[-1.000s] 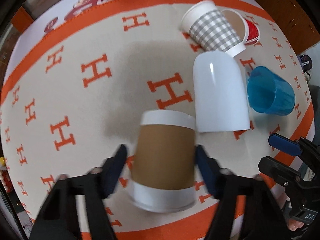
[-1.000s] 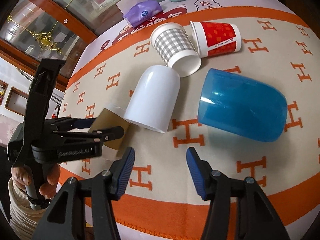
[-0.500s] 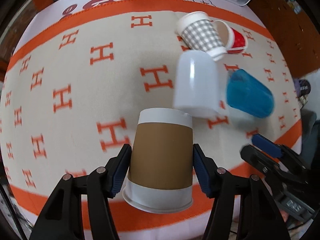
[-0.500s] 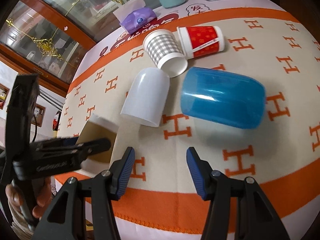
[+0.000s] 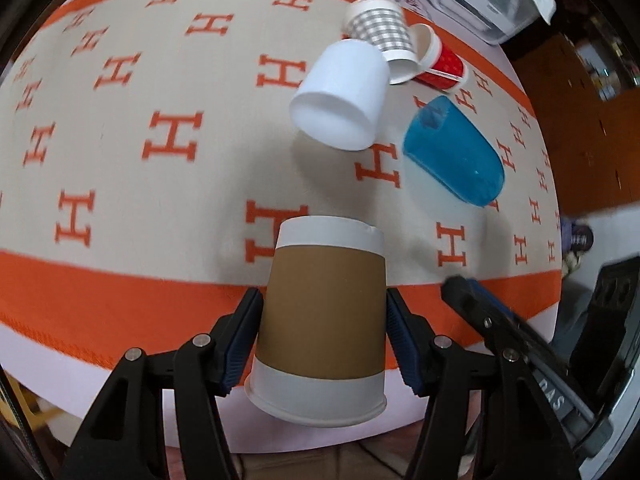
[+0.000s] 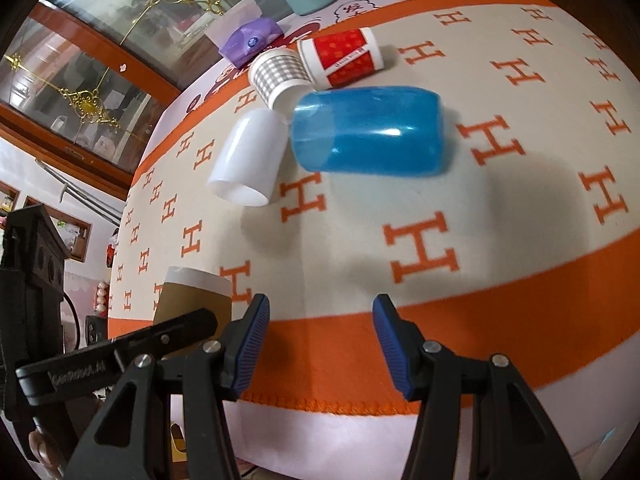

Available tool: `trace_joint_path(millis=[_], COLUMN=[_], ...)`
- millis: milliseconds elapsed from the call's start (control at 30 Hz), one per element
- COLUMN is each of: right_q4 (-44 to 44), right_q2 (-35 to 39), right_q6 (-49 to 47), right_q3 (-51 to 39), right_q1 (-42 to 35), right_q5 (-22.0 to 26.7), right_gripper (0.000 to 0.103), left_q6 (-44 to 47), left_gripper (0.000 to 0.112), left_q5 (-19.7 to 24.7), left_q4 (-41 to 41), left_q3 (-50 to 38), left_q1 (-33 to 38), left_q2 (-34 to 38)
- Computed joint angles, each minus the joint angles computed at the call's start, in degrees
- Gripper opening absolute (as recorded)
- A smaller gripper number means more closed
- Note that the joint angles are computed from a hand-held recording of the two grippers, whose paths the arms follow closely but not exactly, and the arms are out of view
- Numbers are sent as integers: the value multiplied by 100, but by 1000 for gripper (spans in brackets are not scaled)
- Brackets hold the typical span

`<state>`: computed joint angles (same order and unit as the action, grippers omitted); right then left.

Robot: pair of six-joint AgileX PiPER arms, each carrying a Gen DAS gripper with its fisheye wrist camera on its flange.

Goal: Flip cup upside down
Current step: 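Lift the brown-sleeved cup with the right tool and rotate it upright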

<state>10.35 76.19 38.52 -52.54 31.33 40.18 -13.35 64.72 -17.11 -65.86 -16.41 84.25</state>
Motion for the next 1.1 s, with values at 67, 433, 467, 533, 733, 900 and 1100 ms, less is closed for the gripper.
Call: trace_joint_path(millis=[67,433,467,533,733,900,1100], right_q4=[124,529,560,608,545,524,602], right_q2=[-98,-62,-67,-74,-114,-160,-197], right_q6=[-65,-364,-385,-419,-344,-298,-342], right_q3=[155,396,414,441,453,425,360], right_q1=[-38,-20,-20,-26,46,105,162], right_q5=[-64,-208,-219,-246,-262,-229,-162], right_gripper=[54,54,54,54,54,54,54], left_q6=[-156,-302,-313,-393,-308,-213,21], left_gripper=[60,68,70,76,78,78,78], left_q5=[-159,-370,-376,-448,-424,-324,-117], left_q4=[24,-154,-148,-60,-27,95,189], left_q3=[201,515,518,542,508,459,400], left_q1=[-17,-121,-114,-122,-60,-73,123], left_q2=[-81,65,65,-1,-78,-169,-438])
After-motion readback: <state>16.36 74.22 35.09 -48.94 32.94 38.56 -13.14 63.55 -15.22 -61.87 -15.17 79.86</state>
